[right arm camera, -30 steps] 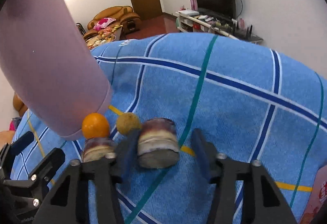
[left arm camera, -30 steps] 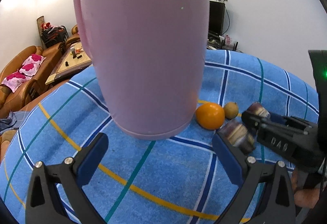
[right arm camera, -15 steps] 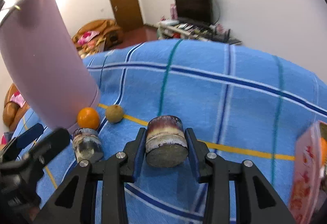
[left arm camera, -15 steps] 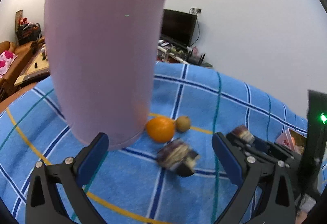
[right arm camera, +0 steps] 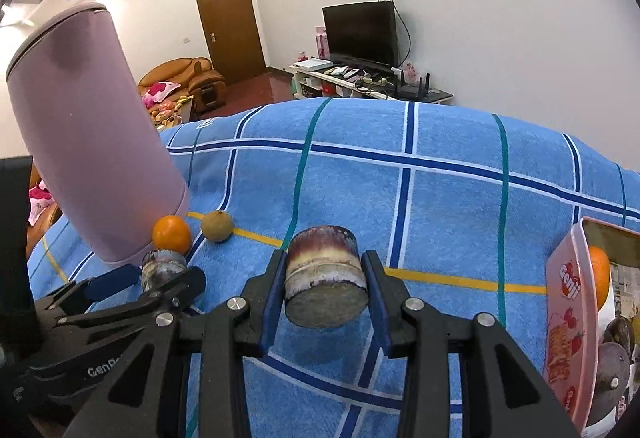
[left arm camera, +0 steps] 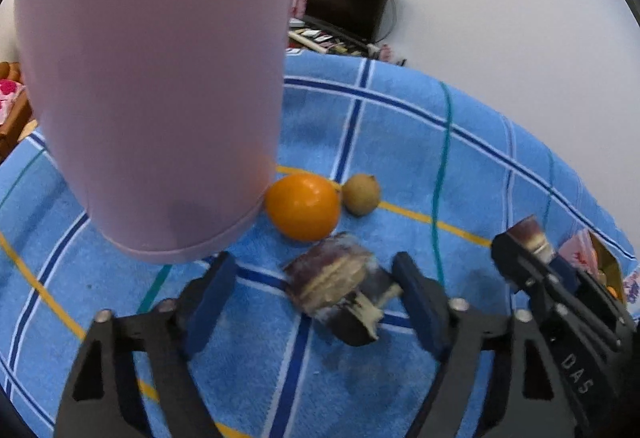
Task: Organize fruits
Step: 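Grasp a taro piece with right tool while left tool grasps another taro piece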
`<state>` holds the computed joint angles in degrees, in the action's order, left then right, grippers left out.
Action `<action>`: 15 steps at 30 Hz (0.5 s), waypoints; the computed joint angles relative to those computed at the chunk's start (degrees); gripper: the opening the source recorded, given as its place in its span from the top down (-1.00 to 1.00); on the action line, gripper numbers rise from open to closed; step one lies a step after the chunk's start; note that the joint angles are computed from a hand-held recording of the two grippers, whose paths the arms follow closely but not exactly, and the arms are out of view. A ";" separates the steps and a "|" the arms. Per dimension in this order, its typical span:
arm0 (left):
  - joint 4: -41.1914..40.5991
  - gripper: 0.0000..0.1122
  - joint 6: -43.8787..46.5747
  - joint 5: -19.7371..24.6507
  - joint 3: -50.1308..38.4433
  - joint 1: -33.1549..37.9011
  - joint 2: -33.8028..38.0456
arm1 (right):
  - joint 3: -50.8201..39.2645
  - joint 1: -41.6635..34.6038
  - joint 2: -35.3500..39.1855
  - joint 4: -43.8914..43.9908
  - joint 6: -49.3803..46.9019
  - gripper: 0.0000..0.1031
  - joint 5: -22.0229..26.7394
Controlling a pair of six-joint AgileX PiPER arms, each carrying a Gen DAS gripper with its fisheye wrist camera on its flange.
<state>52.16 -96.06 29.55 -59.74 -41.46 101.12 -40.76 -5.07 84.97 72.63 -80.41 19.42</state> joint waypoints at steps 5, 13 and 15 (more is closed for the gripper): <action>1.81 0.00 -0.94 -3.96 0.34 1.14 0.39 | 1.79 0.94 -2.00 3.56 -4.26 0.23 -2.24; 16.70 0.00 -16.62 -1.65 4.60 -1.79 -3.02 | 5.31 0.27 -5.57 13.82 -13.68 0.23 -3.90; 20.86 0.00 -20.03 2.82 4.72 -4.80 -3.56 | 7.54 0.33 -7.83 23.20 -22.87 0.23 -4.55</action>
<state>73.02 -116.09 32.37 -55.02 -46.26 97.56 -33.22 -4.74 77.14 95.83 -103.28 14.88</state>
